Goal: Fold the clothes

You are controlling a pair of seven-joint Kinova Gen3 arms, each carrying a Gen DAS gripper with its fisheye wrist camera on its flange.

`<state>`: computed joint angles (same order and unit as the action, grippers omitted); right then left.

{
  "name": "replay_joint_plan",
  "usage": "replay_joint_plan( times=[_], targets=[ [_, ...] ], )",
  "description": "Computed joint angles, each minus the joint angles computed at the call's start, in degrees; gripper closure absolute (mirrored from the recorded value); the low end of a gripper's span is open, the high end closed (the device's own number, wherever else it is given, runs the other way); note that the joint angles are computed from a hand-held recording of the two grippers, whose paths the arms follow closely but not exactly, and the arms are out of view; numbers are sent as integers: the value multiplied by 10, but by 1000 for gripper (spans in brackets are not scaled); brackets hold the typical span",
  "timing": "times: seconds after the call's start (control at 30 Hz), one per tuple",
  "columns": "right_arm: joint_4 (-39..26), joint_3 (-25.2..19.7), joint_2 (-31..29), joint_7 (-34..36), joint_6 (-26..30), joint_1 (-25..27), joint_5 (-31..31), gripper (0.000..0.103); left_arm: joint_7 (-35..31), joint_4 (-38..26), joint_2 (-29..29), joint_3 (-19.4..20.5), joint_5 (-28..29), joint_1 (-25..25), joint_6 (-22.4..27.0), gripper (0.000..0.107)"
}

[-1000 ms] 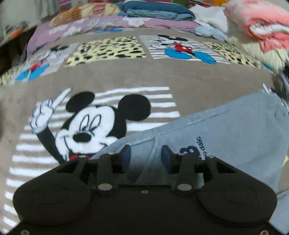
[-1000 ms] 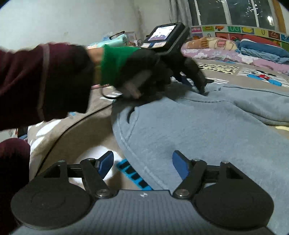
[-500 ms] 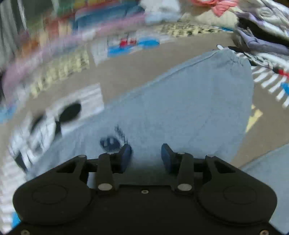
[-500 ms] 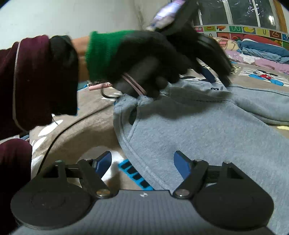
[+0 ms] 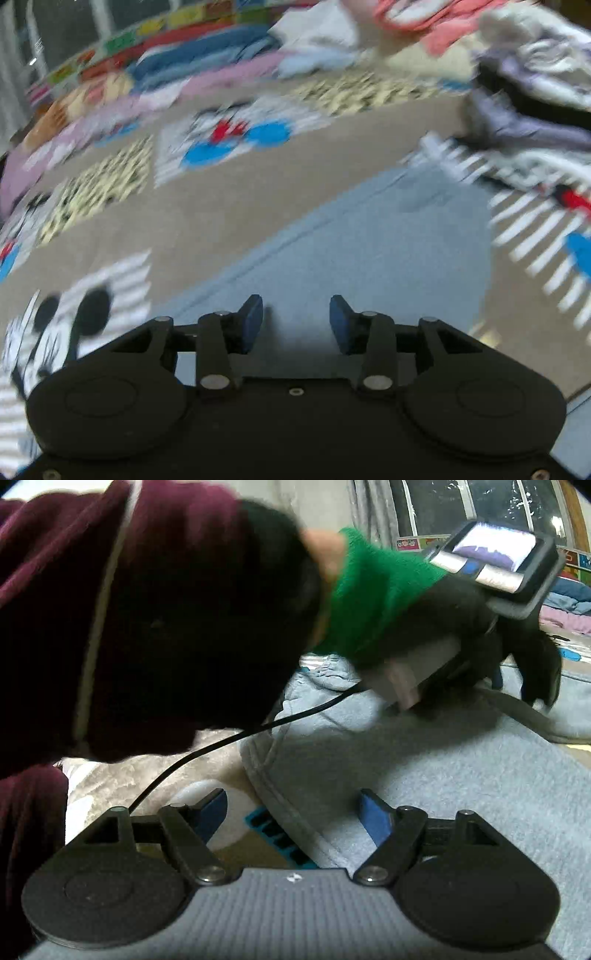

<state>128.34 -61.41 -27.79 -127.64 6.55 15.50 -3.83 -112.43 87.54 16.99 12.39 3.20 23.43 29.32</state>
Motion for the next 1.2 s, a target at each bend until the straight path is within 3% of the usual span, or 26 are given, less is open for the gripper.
replay_joint_plan(
  times=[0.1, 0.17, 0.2, 0.23, 0.4, 0.5, 0.53, 0.6, 0.73, 0.8, 0.87, 0.97, 1.03, 1.2],
  targets=[
    [1, 1, -1, 1, 0, -3, -1, 25, 24, -54, 47, -17, -40, 47, 39, 67],
    [1, 3, -3, 0, 1, -5, -2, 25, 52, -90, 82, -56, -66, 89, 46, 51],
    [1, 4, -3, 0, 1, -6, -2, 25, 75, -117, 95, -65, -66, 95, 58, 52],
    [1, 5, -4, 0, 1, -7, -3, 25, 95, -143, 104, -73, -60, 99, 79, 59],
    [4, 17, -1, -3, -4, -21, -7, 25, 84, -212, 119, -10, -48, 65, 154, 62],
    [6, 21, -2, -5, -5, -26, -8, 25, 114, -260, 156, -43, -83, 122, 180, 61],
    [6, 22, -4, -6, -6, -28, -9, 25, 128, -276, 169, -60, -89, 141, 186, 55],
    [10, 28, -6, -10, -10, -33, -12, 25, 173, -323, 193, -74, -72, 147, 217, 57],
    [23, 51, -1, -17, -28, -57, -21, 25, 168, -321, 176, -24, -72, 127, 207, 60],
    [26, 58, -3, -20, -32, -64, -25, 25, 159, -350, 196, -41, -85, 150, 227, 61],
    [28, 62, -5, -23, -32, -68, -28, 27, 154, -386, 224, -50, -88, 156, 253, 52],
    [31, 72, -5, -27, -35, -79, -33, 29, 148, -363, 203, -25, -35, 114, 227, 57],
    [29, 77, -4, -26, -29, -84, -31, 28, 108, -310, 161, 6, 11, 67, 191, 57],
    [22, 54, 4, -16, -28, -61, -18, 25, 5, -178, 32, 17, 121, -45, 166, 54]
  ],
)
